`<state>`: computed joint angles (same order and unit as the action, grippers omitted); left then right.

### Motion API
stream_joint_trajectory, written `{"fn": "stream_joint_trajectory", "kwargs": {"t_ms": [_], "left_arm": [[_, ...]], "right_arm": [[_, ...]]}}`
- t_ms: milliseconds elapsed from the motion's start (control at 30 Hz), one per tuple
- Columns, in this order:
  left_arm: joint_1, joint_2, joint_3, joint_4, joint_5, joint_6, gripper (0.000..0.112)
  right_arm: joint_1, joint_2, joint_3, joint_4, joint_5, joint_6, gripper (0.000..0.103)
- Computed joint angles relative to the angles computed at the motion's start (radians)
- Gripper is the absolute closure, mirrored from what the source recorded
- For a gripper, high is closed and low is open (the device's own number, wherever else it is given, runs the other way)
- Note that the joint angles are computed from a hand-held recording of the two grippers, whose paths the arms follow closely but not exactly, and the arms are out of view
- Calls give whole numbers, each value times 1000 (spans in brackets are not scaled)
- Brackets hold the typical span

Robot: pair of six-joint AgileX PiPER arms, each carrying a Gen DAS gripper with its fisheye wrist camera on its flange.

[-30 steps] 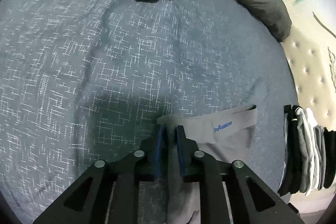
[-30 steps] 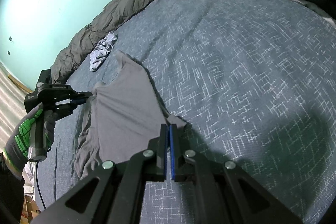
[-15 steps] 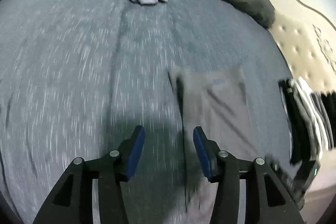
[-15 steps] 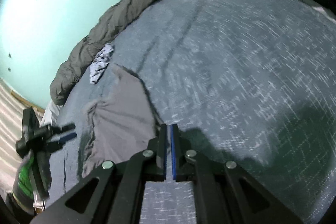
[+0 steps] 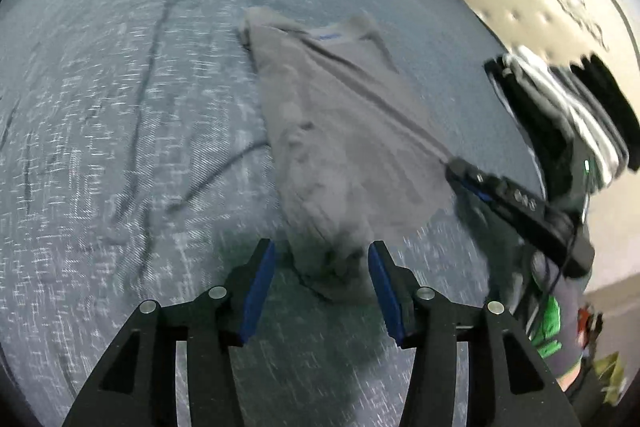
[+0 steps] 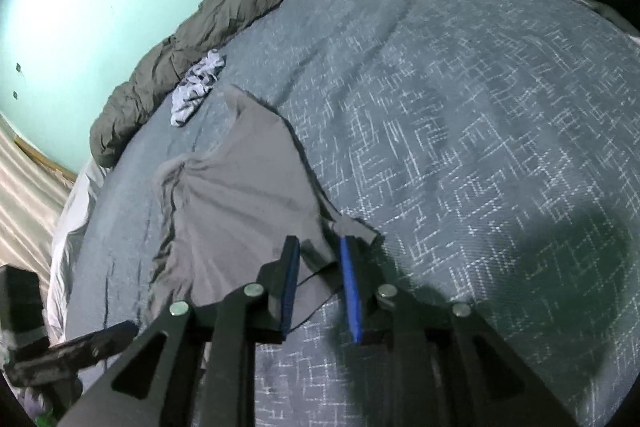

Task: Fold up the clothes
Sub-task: 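Lift the shirt with the left gripper and fold it toward the right gripper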

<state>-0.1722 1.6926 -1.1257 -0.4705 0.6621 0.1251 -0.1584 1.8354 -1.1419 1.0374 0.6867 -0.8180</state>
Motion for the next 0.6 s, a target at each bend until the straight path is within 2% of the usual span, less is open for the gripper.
{"fn": "stream_joint_trajectory", "kwargs": {"t_ms": [33,267,333,367,400,467,500,600], "left_arm": [[-11,2,-5,12,-1,-9,60],[-94,24,-38,89,-11,-67,61],[-111,51,-49,97,-11,-78,71],[-116,63,-53,102,-11,-83,84],[-120,76,-58,111,-12,-93,92],[-122,93,-59,121,-13,-102,99],[-110,82,-39,108,-18,-83,108],[-92,63,-18,85,-30,-68,112]], "right_arm": [[0,0,0,-1,-1,1,93],[-3,-2,4,21,3,-5,96],[-5,-4,7,24,4,-8,97],[-5,-5,7,26,5,-10,98],[-4,-5,8,28,5,-13,98],[-3,-5,8,32,6,-15,98],[-4,-5,9,33,8,-16,98],[-13,-6,8,40,14,-22,98]]}}
